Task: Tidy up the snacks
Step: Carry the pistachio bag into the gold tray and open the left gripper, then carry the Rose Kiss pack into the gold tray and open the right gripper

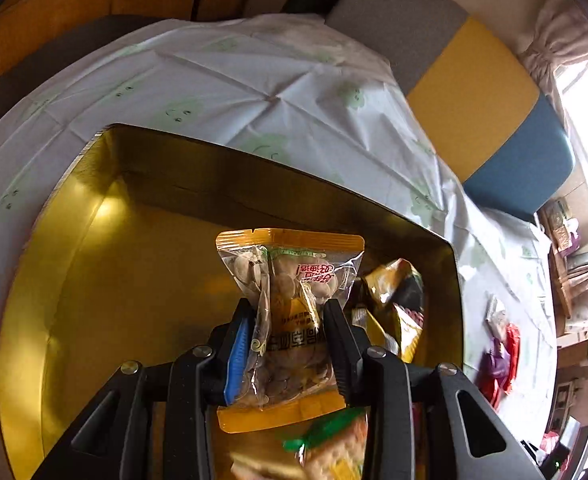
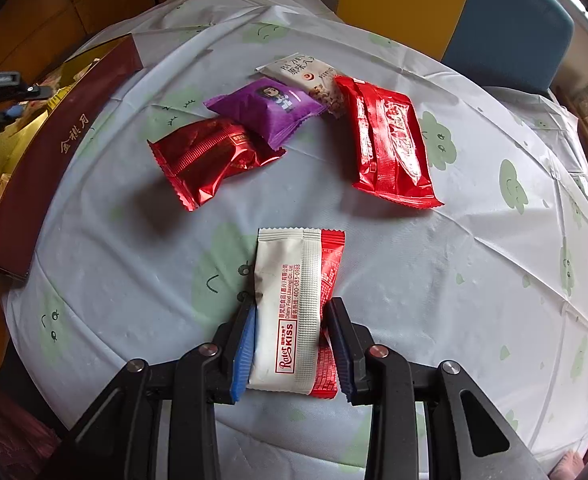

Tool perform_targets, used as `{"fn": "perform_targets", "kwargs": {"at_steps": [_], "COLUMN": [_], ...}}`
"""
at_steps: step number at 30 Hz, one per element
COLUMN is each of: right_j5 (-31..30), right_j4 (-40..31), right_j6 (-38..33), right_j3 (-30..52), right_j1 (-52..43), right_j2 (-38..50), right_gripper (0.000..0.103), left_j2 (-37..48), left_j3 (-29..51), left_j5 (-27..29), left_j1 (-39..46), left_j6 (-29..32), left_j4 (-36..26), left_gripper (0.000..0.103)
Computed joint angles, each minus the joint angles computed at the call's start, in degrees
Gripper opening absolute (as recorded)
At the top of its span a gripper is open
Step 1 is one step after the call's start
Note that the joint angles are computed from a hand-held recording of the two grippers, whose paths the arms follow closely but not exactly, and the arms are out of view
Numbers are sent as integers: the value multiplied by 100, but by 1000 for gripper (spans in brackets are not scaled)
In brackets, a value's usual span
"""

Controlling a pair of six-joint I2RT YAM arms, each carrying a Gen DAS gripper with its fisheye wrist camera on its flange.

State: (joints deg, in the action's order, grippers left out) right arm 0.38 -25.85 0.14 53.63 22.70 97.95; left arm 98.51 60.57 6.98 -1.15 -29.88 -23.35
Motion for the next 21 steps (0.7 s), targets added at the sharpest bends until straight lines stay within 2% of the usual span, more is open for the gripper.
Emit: {"fn": "perform_targets", "kwargs": {"at_steps": [6,10,16,21], "right_j5": [-1,3,66,108], "right_j4": [9,30,55,41], "right_j6": [-4,-43,-114,-118], "right_j3": [-18,-45,-70,-75], "right_j1": [0,-2,20,29], "right_j2": [-16,-27,-53,-76], "right_gripper": [35,35,35,35], "left_j2": [552,313,-871,-2000], "left_j3": [398,153,-717,-1452], "left_j5": [-87,-7,-563,-1192], "left_j1": [-31,80,-99,-675], "left_j6": [7,-58,-22,22], "left_j4": [50,180,280,233], "left_gripper": [38,41,41,41]}}
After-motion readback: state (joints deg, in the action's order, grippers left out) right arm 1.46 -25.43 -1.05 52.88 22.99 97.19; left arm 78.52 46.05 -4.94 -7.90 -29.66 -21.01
